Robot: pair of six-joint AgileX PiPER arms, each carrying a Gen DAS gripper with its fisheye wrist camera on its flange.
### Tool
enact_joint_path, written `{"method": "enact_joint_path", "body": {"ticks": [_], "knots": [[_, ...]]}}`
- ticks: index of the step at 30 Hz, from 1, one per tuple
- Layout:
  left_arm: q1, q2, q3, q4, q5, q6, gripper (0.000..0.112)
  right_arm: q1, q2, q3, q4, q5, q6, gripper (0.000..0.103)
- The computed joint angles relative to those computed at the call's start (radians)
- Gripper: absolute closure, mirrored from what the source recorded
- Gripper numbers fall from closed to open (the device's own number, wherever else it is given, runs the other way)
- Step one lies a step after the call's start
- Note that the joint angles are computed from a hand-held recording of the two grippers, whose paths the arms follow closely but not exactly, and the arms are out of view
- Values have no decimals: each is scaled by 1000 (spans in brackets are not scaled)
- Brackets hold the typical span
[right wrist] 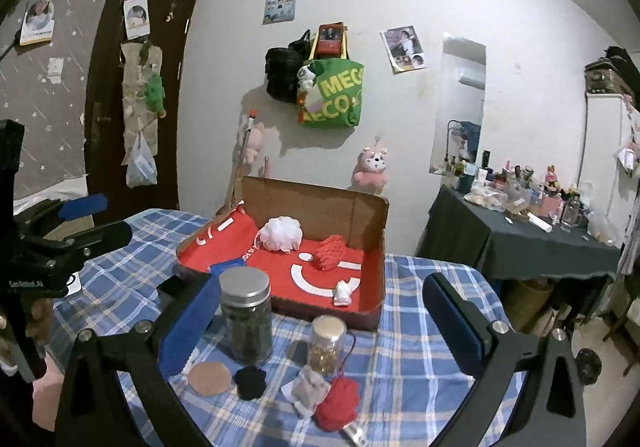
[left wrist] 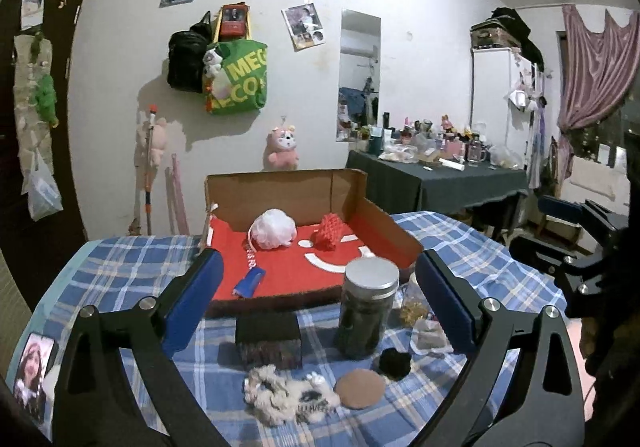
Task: Organize soft objects
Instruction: 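Withdraw both open tools from the box back over the table items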
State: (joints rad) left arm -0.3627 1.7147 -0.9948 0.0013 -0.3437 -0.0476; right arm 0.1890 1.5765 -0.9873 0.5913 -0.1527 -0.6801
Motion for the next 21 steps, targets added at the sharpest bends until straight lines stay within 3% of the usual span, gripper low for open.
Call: {"method": "enact_joint_path", "body": {"ticks": [6,10,15,21], "knots": [[-67,-4,107,-229,-128,200,14,64,-27,155,-19,-185,69,0],[-110,3,178,-305,-225,256,14,111,-25,232,16,-315,73,0],[-122,26,214,-304,-257,233,14,153,3,306,15,-442,116,0],[-123,84,214,-314,-256,214,14,139,58,324,-45,-443,212,0]]}}
